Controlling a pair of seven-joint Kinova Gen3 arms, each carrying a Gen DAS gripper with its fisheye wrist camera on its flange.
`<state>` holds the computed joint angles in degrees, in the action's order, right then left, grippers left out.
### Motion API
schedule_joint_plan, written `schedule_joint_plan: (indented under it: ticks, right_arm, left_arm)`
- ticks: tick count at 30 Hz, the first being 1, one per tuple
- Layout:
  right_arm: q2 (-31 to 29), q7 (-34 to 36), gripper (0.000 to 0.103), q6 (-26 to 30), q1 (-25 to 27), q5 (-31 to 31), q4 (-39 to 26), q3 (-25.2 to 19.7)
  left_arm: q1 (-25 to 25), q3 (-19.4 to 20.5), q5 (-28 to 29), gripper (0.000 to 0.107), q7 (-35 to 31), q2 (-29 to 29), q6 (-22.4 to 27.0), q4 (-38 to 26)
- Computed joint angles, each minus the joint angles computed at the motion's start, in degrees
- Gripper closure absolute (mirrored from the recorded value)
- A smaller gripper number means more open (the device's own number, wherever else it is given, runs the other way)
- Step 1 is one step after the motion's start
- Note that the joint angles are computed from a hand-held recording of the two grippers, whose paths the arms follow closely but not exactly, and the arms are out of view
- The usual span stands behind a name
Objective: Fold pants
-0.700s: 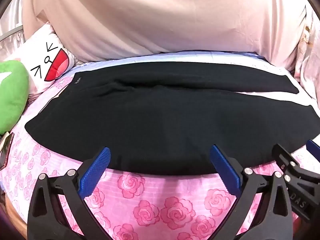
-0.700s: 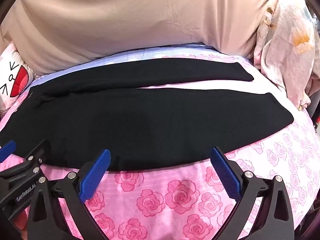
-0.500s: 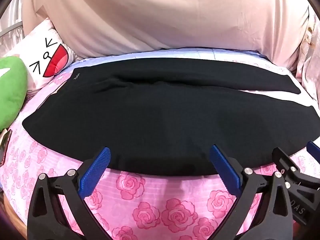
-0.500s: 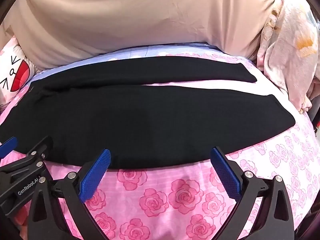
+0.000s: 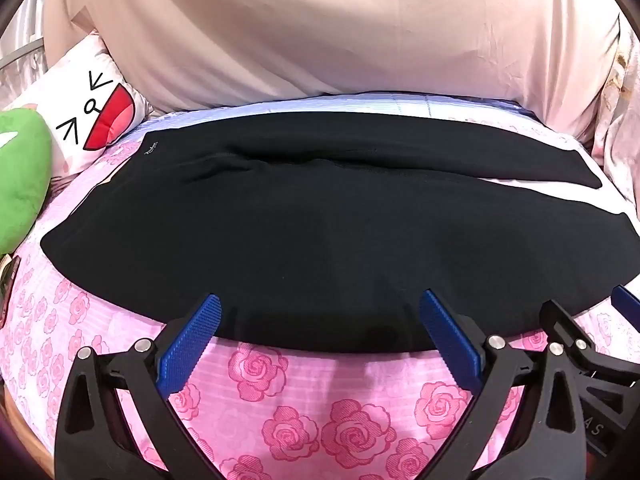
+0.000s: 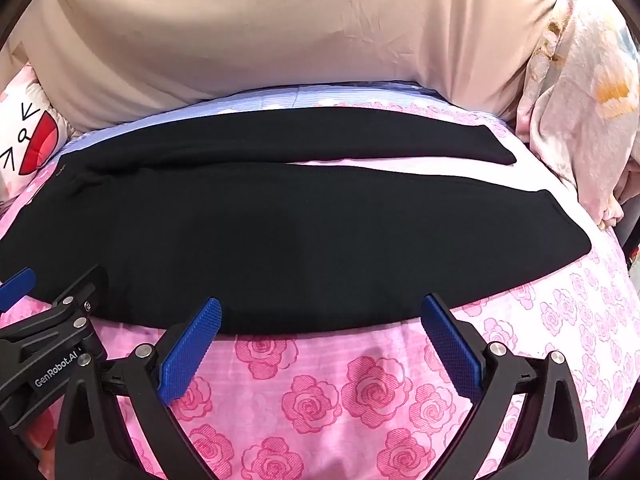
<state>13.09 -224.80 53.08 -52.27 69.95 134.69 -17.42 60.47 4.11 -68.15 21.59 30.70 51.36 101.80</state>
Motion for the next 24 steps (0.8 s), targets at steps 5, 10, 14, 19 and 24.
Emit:
schedule_joint_plan:
  ticks: [5,10,14,19,24]
  right_arm:
    - [-0.01,0.00,0.005,-0.04,-0.03,0.08,0.11,0.00]
    - [-0.17,0.41,0.005,-0.13,0.12,-0.06,0.05,0.01]
    - [0.07,1.52,0.005,0.52,-0.09,-0.83,-0.26,-0.03]
    - [-0.02,1.98,0.005,0.49,-0.04,-1.01,-0.32,0.07]
    - [-0.17,2.35,0.005,0.33,0.09,-1.10,-0.31,0.12]
  left_arm:
    - [-0.07,0.03,0.04,0.010,-0.06,-0.10,0.01,0.11]
    - [-0.16,0.11,0.09,0.010,-0.05,-0.18,0.07,0.16]
    - [-0.12,0.13,0.37,0.010,-0.32,-0.05,0.41,-0.13]
    - [-0.17,0.10,0.52,0.010,-0.51,-0.01,0.42,-0.26]
    - [-0.17,0.07,0.57,0.010,-0.56,-0.04,0.32,-0.26]
